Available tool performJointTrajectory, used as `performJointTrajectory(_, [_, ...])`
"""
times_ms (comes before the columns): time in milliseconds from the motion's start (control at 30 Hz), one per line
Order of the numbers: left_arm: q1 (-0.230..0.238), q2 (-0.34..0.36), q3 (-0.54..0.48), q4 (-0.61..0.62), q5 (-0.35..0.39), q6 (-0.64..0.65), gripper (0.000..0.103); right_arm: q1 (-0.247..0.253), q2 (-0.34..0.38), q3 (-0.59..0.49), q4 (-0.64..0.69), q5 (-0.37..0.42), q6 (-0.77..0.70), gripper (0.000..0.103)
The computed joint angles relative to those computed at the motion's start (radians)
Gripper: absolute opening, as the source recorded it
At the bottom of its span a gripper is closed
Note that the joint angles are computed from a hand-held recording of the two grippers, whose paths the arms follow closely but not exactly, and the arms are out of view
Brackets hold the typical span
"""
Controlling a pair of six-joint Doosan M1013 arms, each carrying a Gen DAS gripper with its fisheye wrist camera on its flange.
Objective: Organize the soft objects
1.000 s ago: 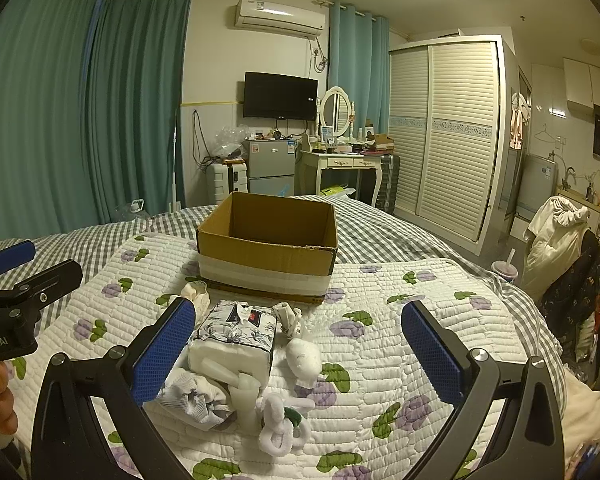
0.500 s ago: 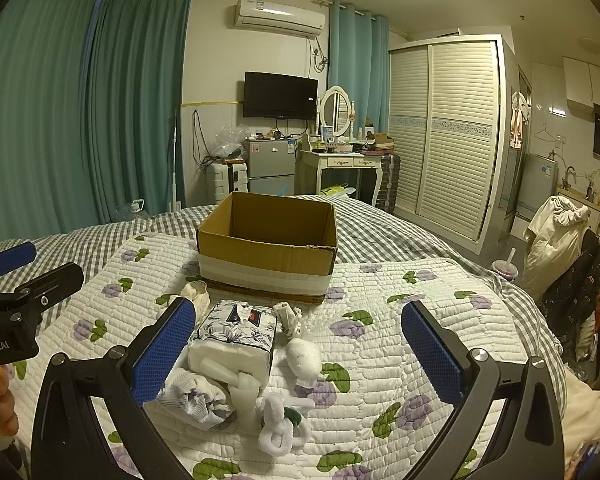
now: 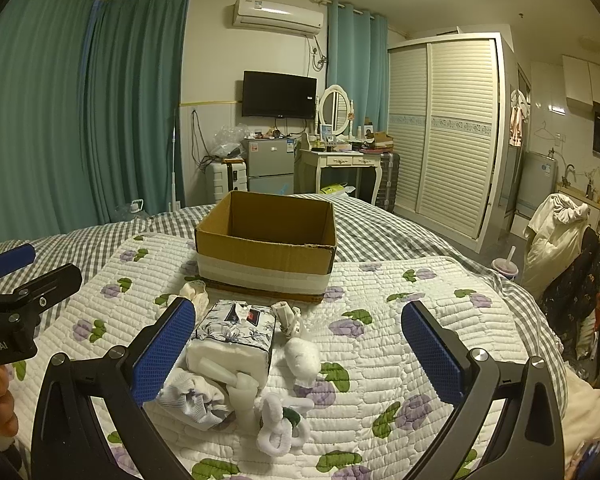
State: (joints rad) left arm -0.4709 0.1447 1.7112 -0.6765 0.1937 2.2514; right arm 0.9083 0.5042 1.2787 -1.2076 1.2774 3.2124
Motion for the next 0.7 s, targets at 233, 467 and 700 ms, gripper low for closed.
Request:
performJointTrajectory(233, [0.0,0.0,0.0,-0.001,0.0,0.0,0.103,0.0,0.001,0.0,0.001,0.0,0.001,0.103])
performJointTrajectory(467, [-0.001,0.0,0.0,-0.011,0.0,0.01,0.103,0.0,-0.001,0.001,0.0,-0.002,0.001,0.103])
performJointTrajectory(700, [-0.004,-0.007,0.004,-0.035,-0.008,0.034,0.103,0.003,-0.001,-0.003,-0.004,0.0,0.001,0.103])
